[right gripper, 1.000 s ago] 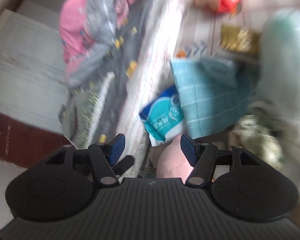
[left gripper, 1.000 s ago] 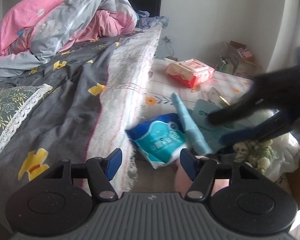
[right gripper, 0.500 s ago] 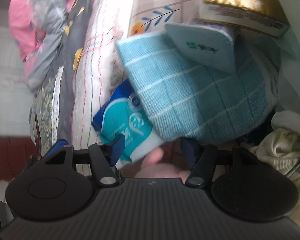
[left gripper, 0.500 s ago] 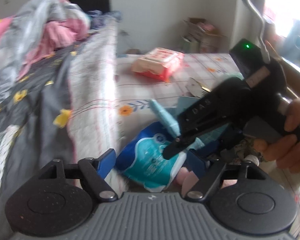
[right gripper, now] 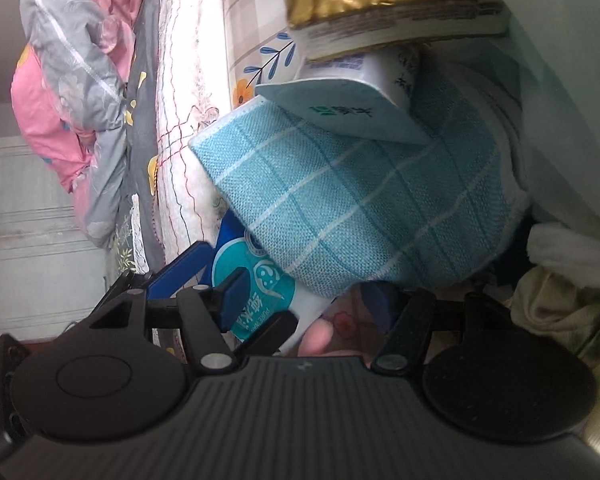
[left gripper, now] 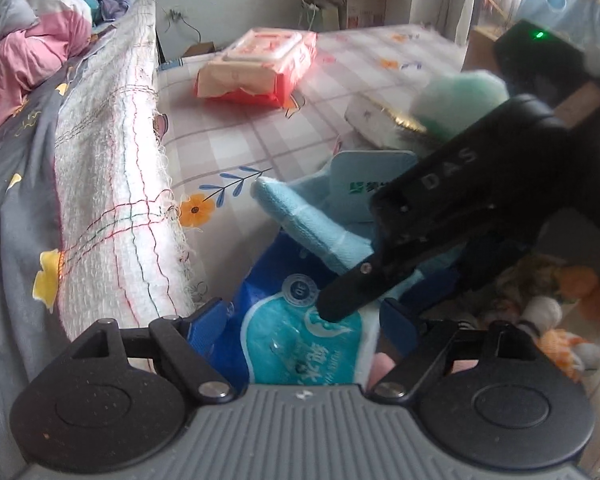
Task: Organize soft objects
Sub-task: 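Reach the right gripper down to the blue-and-teal wet-wipe pack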
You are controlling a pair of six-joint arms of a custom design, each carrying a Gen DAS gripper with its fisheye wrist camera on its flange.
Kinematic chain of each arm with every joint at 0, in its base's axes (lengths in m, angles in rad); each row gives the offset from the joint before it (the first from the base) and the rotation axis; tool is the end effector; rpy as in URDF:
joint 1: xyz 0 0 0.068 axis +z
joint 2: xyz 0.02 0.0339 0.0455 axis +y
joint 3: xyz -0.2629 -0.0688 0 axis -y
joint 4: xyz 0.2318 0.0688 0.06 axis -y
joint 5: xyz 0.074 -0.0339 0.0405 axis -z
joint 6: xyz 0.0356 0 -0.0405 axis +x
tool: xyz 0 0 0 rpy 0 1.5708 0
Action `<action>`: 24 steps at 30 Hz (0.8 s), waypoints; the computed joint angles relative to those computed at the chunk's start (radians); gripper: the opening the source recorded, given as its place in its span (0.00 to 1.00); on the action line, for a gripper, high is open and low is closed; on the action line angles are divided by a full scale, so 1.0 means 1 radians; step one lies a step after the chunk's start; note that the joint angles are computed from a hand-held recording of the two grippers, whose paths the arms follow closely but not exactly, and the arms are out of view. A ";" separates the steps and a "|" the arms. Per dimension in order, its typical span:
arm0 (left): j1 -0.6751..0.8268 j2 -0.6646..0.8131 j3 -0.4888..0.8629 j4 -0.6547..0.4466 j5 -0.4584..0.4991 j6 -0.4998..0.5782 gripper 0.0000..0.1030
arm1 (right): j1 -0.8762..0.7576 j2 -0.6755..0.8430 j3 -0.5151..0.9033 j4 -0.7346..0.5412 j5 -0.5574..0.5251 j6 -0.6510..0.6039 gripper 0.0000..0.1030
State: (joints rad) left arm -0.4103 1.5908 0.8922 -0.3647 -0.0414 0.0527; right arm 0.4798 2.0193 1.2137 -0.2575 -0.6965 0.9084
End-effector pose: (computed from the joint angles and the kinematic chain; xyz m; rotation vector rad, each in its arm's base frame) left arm 0.2707 -0.1162 0.1775 0.5906 2.5672 -0.0678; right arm 0.3328 0.1989 0.1362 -0.3384 -2.7973 -1.2484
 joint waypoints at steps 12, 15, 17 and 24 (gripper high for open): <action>0.052 0.061 0.120 -0.174 0.162 -0.082 0.87 | 0.017 0.040 -0.019 0.072 -0.100 0.056 0.65; 0.053 0.038 0.115 -0.193 0.161 -0.117 0.87 | 0.024 0.043 -0.026 0.121 -0.103 0.111 0.69; 0.053 0.006 0.110 -0.210 0.156 -0.141 0.86 | 0.024 0.036 -0.039 0.153 -0.117 0.132 0.69; -0.013 -0.233 0.068 -0.288 0.121 -0.219 0.86 | 0.014 -0.063 -0.100 0.193 -0.175 0.143 0.68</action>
State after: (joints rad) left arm -0.4233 1.3580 0.9598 -0.6525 0.0793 -0.1668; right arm 0.4941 1.9559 1.1135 -0.0643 -0.8718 1.0514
